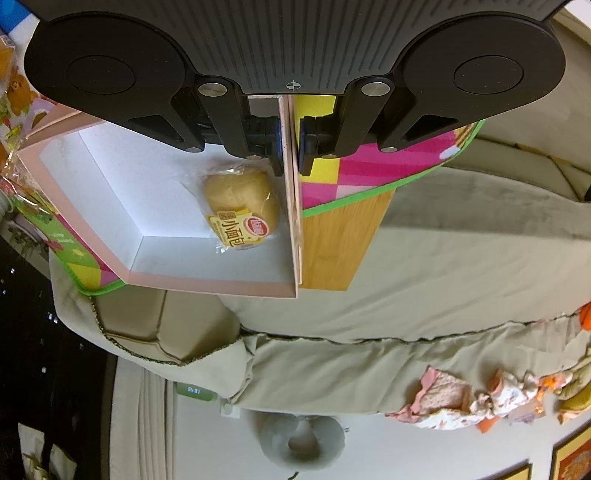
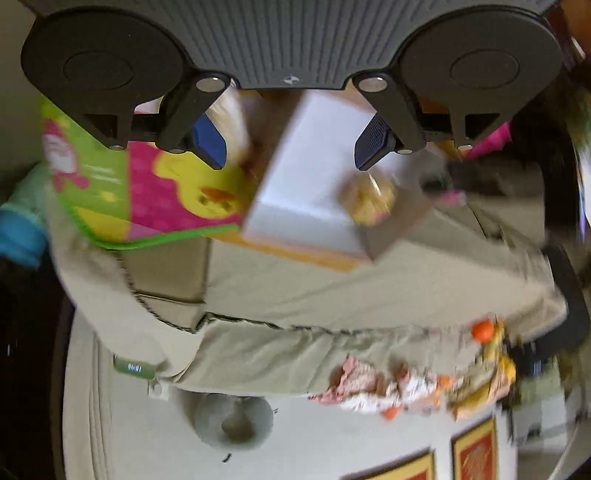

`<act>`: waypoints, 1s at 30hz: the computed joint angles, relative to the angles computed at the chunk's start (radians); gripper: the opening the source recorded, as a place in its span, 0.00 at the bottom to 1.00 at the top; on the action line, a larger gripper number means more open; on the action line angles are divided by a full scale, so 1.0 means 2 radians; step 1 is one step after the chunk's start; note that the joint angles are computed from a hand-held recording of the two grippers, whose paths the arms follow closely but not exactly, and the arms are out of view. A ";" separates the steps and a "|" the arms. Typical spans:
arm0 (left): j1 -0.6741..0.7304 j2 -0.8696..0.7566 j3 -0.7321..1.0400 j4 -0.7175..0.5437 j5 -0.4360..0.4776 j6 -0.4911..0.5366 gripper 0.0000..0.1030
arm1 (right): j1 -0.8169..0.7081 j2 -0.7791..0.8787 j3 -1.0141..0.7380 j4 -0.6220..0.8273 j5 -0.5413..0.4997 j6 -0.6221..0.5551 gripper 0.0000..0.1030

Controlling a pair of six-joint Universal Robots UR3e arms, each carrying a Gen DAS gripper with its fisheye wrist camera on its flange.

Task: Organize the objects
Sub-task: 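Grasp a second packaged bun from the mat with the right gripper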

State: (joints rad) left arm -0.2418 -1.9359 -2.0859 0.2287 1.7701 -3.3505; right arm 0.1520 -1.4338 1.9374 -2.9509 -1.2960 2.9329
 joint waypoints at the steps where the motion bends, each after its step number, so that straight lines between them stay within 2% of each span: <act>1: 0.000 0.000 0.000 0.000 0.000 0.001 0.10 | -0.005 -0.022 0.031 -0.006 -0.003 -0.016 0.75; 9: 0.000 0.000 0.001 -0.003 0.002 0.002 0.10 | -0.068 -0.148 0.171 0.036 0.030 -0.075 0.83; 13: -0.001 0.000 -0.001 -0.002 0.004 -0.003 0.10 | -0.078 -0.169 0.205 0.055 0.034 -0.096 0.84; 19: -0.007 0.000 0.001 -0.006 0.013 -0.006 0.09 | -0.089 -0.175 0.243 0.049 0.037 -0.088 0.84; 23: -0.011 -0.004 0.001 0.002 0.019 -0.007 0.09 | -0.079 -0.159 0.249 0.039 0.019 -0.079 0.84; 24: -0.011 -0.004 -0.001 0.004 0.018 -0.007 0.09 | -0.071 -0.152 0.246 0.037 0.007 -0.074 0.80; 25: -0.011 -0.004 -0.002 0.005 0.018 -0.007 0.09 | -0.060 -0.147 0.242 0.039 -0.009 -0.068 0.65; 26: -0.011 -0.003 -0.003 0.006 0.018 -0.007 0.09 | -0.055 -0.147 0.238 0.048 -0.016 -0.065 0.58; 30: -0.011 -0.004 -0.001 0.005 0.017 -0.009 0.10 | -0.052 -0.183 0.236 0.081 -0.008 -0.051 0.55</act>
